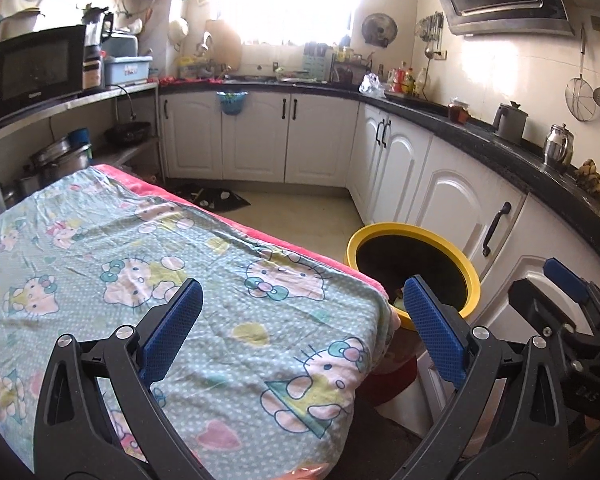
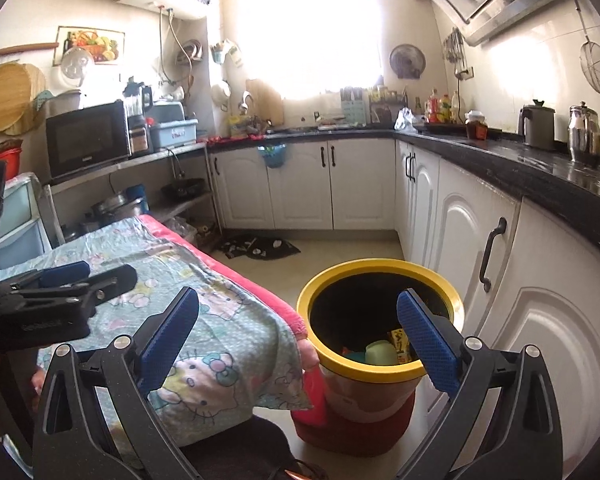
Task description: Collect trash
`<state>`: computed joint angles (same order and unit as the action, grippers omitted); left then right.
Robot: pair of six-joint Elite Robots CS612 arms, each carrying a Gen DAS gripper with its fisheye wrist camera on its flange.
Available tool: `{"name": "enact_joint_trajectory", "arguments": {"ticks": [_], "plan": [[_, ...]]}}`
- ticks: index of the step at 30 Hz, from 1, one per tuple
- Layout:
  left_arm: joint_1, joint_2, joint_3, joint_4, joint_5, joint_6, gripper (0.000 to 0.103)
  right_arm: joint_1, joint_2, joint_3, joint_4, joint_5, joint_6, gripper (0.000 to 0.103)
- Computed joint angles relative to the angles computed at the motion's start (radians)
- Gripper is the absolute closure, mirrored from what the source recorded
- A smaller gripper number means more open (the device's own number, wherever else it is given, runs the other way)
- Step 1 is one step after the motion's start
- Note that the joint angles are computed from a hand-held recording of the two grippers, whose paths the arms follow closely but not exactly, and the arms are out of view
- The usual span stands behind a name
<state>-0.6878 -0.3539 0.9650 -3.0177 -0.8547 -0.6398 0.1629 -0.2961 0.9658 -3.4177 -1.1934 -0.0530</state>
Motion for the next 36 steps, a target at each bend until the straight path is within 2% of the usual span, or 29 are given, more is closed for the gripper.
{"name": "enact_joint_trajectory", "arguments": {"ticks": [5,13,17,36], "plan": [[-0.016,0.001,0.012,-0.03,0.096,0.003,0.011,0.002,-0.005,0.046,-0.126,-0.021,0.005,0.006],[-0.04,-0.01,0.06,-0.148,0.149,0.064,0.011,0.0,-0.022,0.103,-0.219,-0.067,0.048,0.006],[-0.045,-0.02,0.086,-0.16,0.125,0.028,0.011,-0.001,-0.032,0.136,-0.235,-0.069,0.034,0.006],[-0.048,-0.023,0.093,-0.147,0.141,0.004,0.011,0.002,-0.032,0.146,-0.232,-0.056,0.007,0.006]]}}
